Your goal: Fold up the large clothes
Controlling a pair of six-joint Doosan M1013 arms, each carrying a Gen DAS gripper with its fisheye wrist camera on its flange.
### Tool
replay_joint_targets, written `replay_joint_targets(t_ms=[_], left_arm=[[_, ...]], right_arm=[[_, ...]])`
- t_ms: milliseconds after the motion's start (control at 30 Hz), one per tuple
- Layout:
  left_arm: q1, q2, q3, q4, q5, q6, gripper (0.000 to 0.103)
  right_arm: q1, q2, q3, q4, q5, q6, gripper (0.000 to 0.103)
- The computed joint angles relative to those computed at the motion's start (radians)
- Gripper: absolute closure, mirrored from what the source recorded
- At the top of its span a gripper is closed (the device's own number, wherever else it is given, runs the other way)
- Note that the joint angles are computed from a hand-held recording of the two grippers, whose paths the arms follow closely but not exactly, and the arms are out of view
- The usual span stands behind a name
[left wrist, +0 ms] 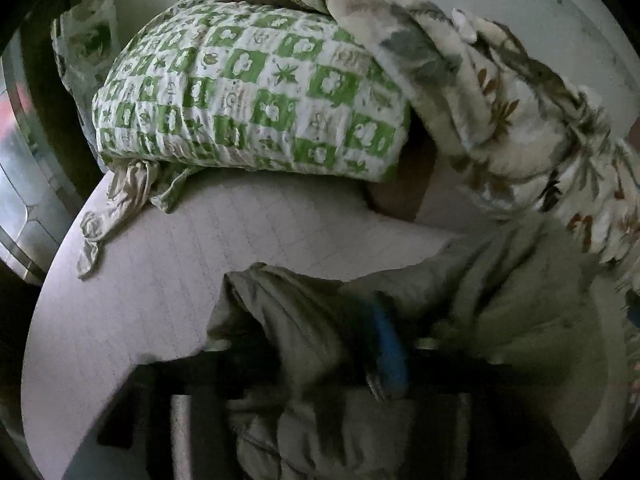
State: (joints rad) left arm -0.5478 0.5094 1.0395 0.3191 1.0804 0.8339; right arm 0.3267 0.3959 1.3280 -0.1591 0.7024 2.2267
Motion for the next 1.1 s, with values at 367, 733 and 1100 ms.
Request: replay_joint_targets(t_ms=[367, 733, 1100], left_arm=[[-0.064, -0.015, -0.010, 0.084, -0.008, 0.117, 0.015], [-0.129, 0.153, -0.175, 0.105, 0.184, 0.262, 0.014], [-0.107, 0.157, -0.141, 0.065, 0.133, 0.235, 0.013]], right_arm=[[0.054, -0.003, -0.005, 0.104, 0.017, -0.132, 0.000], [0.095, 0.098, -0.089, 0.028, 0.193, -0.108, 0.000], [0.077, 0.137, -0.109, 0.043, 0.232, -0.148, 0.000]])
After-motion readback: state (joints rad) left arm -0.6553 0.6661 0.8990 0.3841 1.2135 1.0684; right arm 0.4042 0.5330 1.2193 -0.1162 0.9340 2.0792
